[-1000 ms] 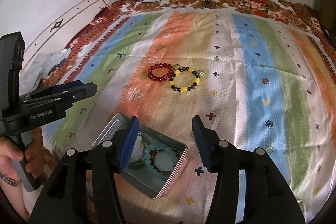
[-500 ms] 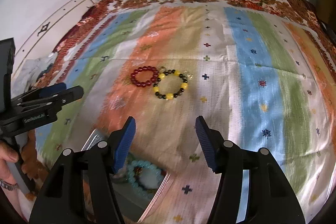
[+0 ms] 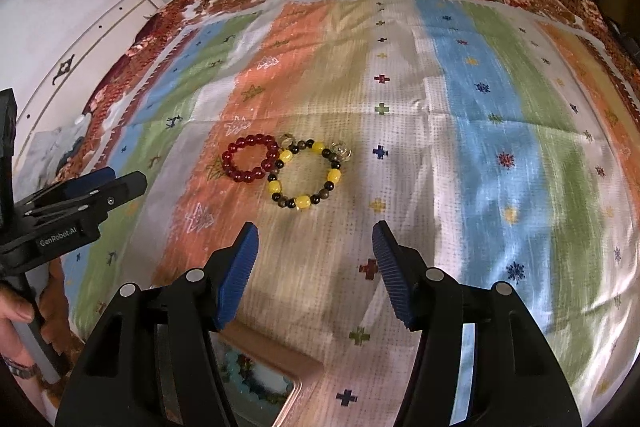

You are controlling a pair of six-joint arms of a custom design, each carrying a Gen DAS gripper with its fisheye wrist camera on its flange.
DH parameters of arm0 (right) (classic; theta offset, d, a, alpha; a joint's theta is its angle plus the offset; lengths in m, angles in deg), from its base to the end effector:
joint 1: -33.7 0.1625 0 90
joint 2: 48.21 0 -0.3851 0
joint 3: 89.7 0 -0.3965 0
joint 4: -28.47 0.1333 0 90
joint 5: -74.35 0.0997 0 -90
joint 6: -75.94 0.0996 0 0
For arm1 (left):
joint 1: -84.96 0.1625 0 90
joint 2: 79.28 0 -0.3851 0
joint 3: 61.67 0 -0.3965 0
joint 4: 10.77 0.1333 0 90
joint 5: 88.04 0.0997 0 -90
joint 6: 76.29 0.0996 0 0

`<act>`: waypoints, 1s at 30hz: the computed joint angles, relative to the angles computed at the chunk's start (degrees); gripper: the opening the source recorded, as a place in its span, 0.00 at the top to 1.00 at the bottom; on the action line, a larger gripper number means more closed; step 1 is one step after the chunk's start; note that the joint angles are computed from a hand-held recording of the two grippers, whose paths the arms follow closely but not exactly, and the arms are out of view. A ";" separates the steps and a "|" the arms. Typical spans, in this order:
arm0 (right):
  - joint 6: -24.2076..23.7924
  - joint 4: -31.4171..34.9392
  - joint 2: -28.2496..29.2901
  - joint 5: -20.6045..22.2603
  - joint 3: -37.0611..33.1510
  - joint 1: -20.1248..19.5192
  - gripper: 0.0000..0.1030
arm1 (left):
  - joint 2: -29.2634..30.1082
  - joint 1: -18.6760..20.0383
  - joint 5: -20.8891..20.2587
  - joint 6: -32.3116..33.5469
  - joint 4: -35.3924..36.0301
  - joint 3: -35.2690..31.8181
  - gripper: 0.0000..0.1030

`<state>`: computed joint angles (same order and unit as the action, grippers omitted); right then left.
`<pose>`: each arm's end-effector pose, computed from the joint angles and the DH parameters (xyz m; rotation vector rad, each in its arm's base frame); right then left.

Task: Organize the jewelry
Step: 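Move both open tools toward the red and yellow-black bead bracelets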

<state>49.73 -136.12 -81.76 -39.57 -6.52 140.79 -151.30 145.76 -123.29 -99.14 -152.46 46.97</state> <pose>0.2965 -0.6481 0.0328 0.8602 -2.5031 0.5388 -0.0801 -0.5834 0.2627 -0.0295 2.2762 -0.7859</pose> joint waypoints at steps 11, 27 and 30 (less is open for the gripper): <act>0.61 3.21 3.83 -1.17 -6.08 -0.46 0.43 | 3.50 2.50 -0.53 1.13 0.95 -4.42 0.30; 0.03 8.85 11.26 -4.65 -16.71 -0.72 0.43 | 10.45 6.35 -0.95 3.81 1.47 -12.11 0.30; -0.11 10.12 12.84 -5.43 -19.05 -0.83 0.43 | 11.60 7.15 -2.33 3.64 1.66 -13.65 0.30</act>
